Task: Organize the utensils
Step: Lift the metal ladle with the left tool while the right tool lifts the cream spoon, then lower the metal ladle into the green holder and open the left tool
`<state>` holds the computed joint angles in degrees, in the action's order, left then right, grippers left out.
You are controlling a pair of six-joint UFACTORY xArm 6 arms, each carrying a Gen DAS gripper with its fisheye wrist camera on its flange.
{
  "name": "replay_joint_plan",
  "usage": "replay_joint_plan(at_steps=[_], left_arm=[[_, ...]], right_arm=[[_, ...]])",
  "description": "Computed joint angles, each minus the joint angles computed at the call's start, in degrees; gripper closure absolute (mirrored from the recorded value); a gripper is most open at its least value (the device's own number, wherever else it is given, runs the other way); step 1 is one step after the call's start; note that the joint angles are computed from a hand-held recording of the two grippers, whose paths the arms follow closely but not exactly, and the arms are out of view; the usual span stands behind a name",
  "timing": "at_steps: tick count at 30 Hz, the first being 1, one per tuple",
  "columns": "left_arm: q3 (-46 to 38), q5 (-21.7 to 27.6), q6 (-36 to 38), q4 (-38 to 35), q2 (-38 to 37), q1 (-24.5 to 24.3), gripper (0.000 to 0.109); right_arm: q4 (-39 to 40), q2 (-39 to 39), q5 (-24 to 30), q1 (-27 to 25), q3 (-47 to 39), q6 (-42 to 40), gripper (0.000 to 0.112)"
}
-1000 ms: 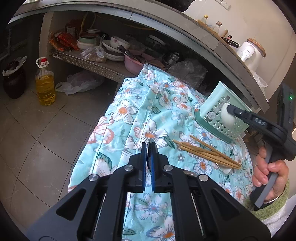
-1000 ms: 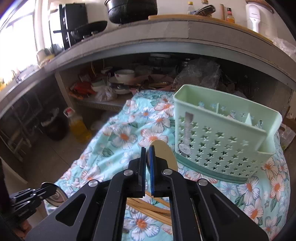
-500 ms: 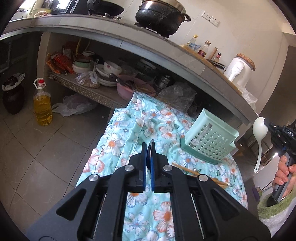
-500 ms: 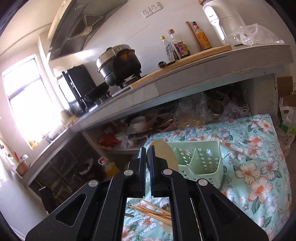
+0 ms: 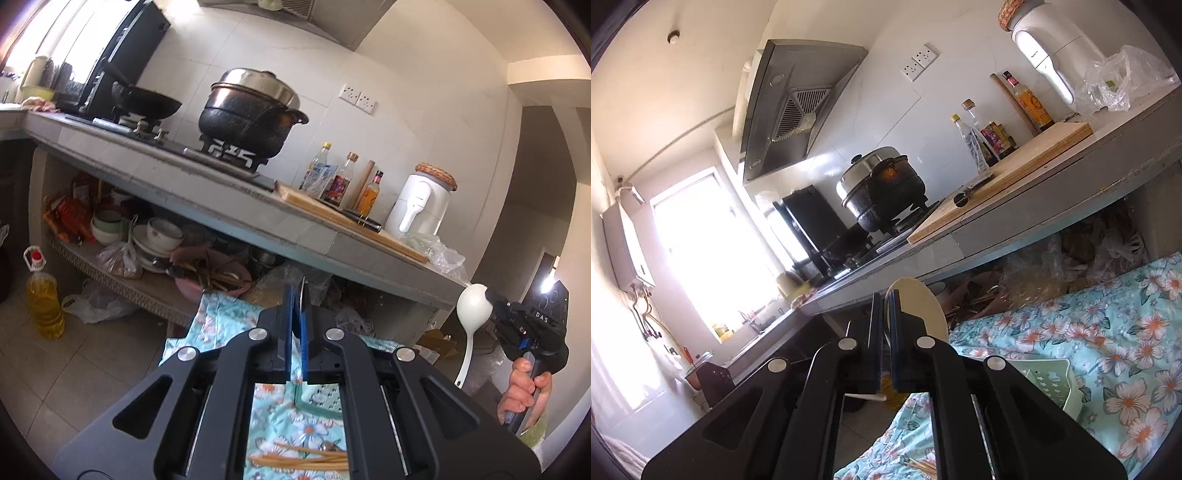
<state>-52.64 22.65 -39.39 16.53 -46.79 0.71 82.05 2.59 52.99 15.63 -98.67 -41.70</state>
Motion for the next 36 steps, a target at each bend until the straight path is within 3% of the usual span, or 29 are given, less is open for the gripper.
replay_joint_plan(at_steps=[4,8,17,26,29,31,36], left_arm=[[-7.81,-1.58,2.15,4.40,9.47,-2.16,0.106],[-16.05,4.80,3.77,11.04,18.13,-5.56,0.106],[-25.39,15.43,10.46,16.87,29.38,-10.25,0.106],[-29.98,17.80,14.73,10.28,36.41,-10.54,0.105],[-28.95,15.82,16.10,5.86,36.35,-9.95,0.096],[-28.10,14.73,16.40,3.45,35.92,-9.58,0.083],[-24.16,9.00,15.76,-4.10,32.96,-7.70,0.070]], right_arm=[[1.72,0.26,1.01,-0.20,0.38,-0.89,0.109],[2.77,1.83,2.73,-0.77,-0.94,-0.67,0.109],[5.31,7.50,6.52,-1.44,-6.45,-0.03,0.109],[9.29,17.06,10.94,-0.82,-15.45,-0.05,0.109],[10.42,19.89,12.05,-0.85,-17.78,-0.65,0.109],[11.81,21.46,13.13,-1.10,-18.89,-1.38,0.109],[14.19,24.29,15.56,-1.81,-20.42,-2.67,0.109]])
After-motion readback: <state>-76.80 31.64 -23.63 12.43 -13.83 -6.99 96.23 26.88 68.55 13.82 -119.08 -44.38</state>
